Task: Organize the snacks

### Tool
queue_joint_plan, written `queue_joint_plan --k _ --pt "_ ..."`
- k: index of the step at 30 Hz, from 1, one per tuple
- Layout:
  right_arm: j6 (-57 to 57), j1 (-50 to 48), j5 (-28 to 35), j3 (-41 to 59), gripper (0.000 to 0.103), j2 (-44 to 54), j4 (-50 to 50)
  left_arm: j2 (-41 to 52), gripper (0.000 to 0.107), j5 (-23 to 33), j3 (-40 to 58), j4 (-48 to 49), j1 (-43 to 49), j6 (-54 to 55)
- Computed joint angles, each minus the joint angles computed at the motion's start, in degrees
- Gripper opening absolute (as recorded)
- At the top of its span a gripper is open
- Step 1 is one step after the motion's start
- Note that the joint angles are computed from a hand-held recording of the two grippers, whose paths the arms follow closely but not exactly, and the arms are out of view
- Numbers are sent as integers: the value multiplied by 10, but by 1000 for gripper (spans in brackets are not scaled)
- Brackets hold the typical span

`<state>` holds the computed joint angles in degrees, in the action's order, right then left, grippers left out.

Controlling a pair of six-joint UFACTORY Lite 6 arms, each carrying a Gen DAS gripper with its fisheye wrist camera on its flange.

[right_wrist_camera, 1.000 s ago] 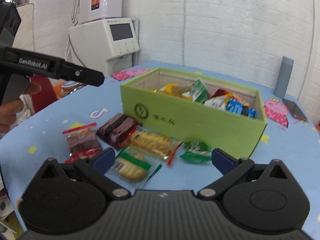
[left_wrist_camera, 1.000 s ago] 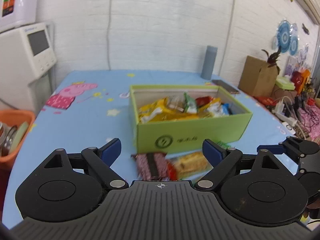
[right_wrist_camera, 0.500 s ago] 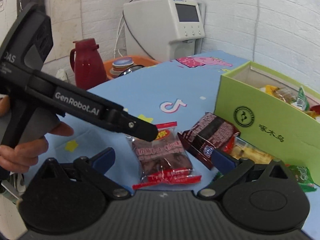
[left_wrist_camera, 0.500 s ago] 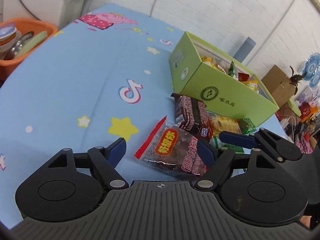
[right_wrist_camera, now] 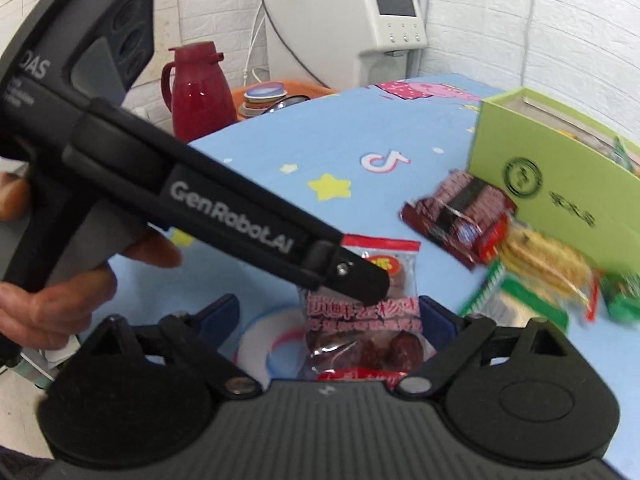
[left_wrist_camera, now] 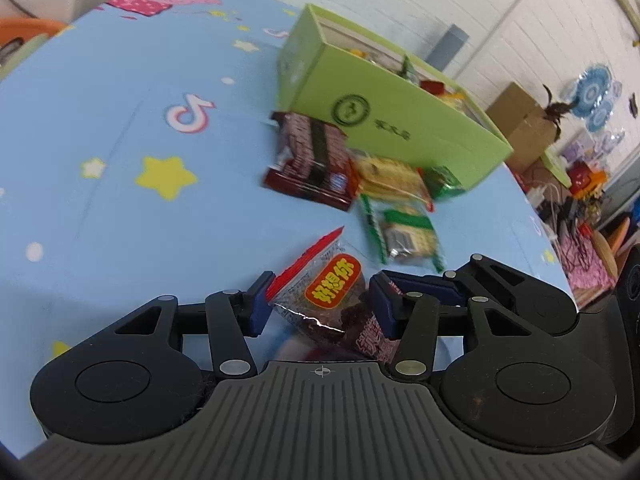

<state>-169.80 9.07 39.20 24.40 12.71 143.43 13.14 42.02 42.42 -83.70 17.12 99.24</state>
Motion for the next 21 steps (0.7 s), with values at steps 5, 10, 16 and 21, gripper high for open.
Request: queue_joint_plan --k 5,10,16,21 --pt "-47 -118 8 -120 93 -92 -16 -36 36 -21 -41 -43 -134 -15" --pt "-32 -351 29 -138 93 -98 -156 -2 35 -73 -4 -140 -313 -17" --pt "-8 -479 49 -19 93 17 -204 107 36 -157 149 -177 -432 -50" --pt "60 -522 68 41 93 56 -248 35 63 -191 97 -238 -413 32"
